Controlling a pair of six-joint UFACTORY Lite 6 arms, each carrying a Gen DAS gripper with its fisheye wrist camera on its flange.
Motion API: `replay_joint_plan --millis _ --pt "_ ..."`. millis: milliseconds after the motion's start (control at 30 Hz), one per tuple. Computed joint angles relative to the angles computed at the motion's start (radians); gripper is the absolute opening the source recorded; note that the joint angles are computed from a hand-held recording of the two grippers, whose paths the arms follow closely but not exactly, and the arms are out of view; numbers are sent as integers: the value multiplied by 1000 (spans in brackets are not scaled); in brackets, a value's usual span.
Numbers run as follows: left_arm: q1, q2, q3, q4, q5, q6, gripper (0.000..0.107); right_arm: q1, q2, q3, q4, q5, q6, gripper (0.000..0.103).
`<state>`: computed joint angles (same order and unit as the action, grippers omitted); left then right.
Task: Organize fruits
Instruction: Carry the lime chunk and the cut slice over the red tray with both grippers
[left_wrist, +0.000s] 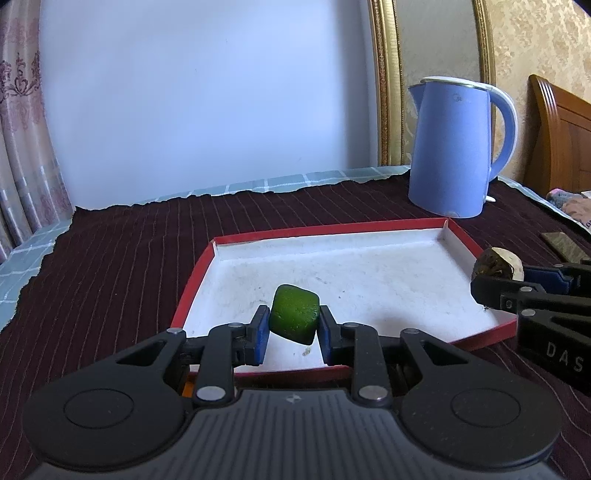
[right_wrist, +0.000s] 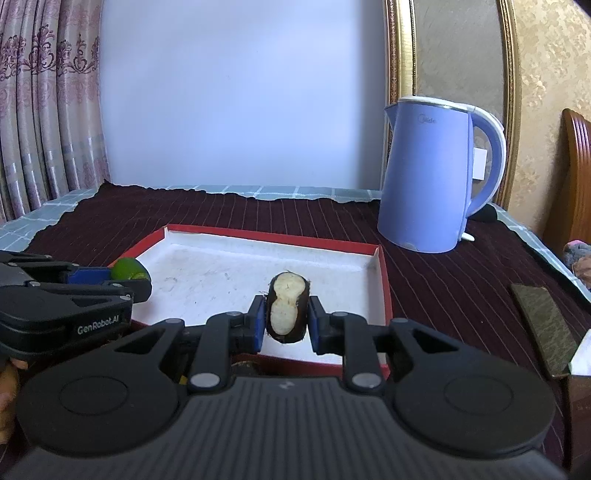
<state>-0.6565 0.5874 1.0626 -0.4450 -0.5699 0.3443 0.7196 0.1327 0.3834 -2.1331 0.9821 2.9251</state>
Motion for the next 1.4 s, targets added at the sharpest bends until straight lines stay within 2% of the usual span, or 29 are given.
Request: replay_joint_plan --millis 667,1400 --pt "8 222 346 -270 123 293 27 -204 79 138 -162 -100 -28 22" --pt "13 511 824 -856 233 908 27 -396 262 338 -308 -205 -3 22"
